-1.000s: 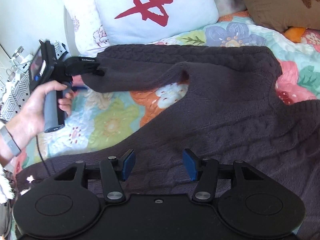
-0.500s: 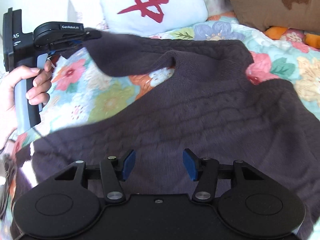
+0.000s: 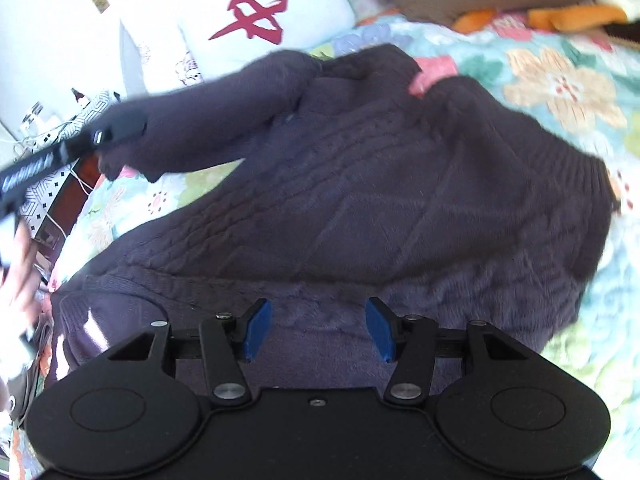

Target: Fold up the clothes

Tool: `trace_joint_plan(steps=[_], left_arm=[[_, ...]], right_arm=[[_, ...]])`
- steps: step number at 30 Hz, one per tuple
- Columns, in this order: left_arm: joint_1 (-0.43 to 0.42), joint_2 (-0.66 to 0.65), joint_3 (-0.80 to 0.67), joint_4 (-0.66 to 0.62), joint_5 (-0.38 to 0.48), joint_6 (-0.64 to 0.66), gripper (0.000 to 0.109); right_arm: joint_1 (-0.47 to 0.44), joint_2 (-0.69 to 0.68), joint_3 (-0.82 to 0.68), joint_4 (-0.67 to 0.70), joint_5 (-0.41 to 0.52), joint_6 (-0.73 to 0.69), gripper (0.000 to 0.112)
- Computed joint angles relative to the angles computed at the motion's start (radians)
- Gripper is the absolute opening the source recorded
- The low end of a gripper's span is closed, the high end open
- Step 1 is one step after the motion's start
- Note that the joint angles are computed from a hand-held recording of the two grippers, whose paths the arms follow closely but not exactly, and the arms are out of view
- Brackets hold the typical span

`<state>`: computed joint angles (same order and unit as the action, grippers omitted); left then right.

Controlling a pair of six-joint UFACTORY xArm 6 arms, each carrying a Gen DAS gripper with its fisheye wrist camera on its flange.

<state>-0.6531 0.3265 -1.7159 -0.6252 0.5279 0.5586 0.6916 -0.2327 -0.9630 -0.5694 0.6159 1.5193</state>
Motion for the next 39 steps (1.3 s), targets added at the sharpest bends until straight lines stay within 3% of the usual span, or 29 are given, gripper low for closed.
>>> trace_joint_plan(steps=[2,6,9,11,15,19,24,27,31,35,39], left_arm=[[0.007,-0.03,0.049,-0.018,0.034,-0.022,0.01],[0.003,-0.095,0.156,0.0,-0.072,-0.003,0.01],[0.017,-0.12,0.173,-0.051,-0.06,0.0,0.01],[0.031,-0.108,0.151,0.007,0.025,-0.048,0.012],[0.032,-0.017,0.04,0.301,0.279,-0.218,0.012],[0.041,-0.011,0.03,0.303,0.362,-0.296,0.014],[0.056,-0.046,0.01,0.278,0.431,-0.273,0.033],[0.064,-0.07,0.013,0.273,0.419,-0.28,0.042],[0.087,-0.095,0.04,0.262,0.328,-0.307,0.053],[0.102,-0.029,-0.012,0.348,0.26,-0.369,0.067],[0.119,0.07,-0.056,0.398,0.181,-0.512,0.071]], right_arm=[[0.001,-0.008,0.013,-0.03,-0.005,0.041,0.058],[-0.005,-0.018,0.039,-0.056,-0.039,0.079,0.058],[-0.007,-0.018,0.049,-0.055,-0.046,0.06,0.058],[-0.012,-0.028,0.071,-0.047,-0.076,0.066,0.058],[-0.024,-0.031,0.096,-0.029,-0.135,0.043,0.058],[-0.016,-0.016,0.079,-0.046,-0.118,0.023,0.058],[-0.004,-0.015,0.069,-0.072,-0.099,0.033,0.058],[-0.005,-0.016,0.068,-0.077,-0.098,0.04,0.058],[0.001,-0.01,0.06,-0.082,-0.095,0.047,0.058],[0.009,0.008,0.038,-0.094,-0.096,0.061,0.058],[-0.014,0.043,0.017,-0.124,-0.152,0.137,0.058]])
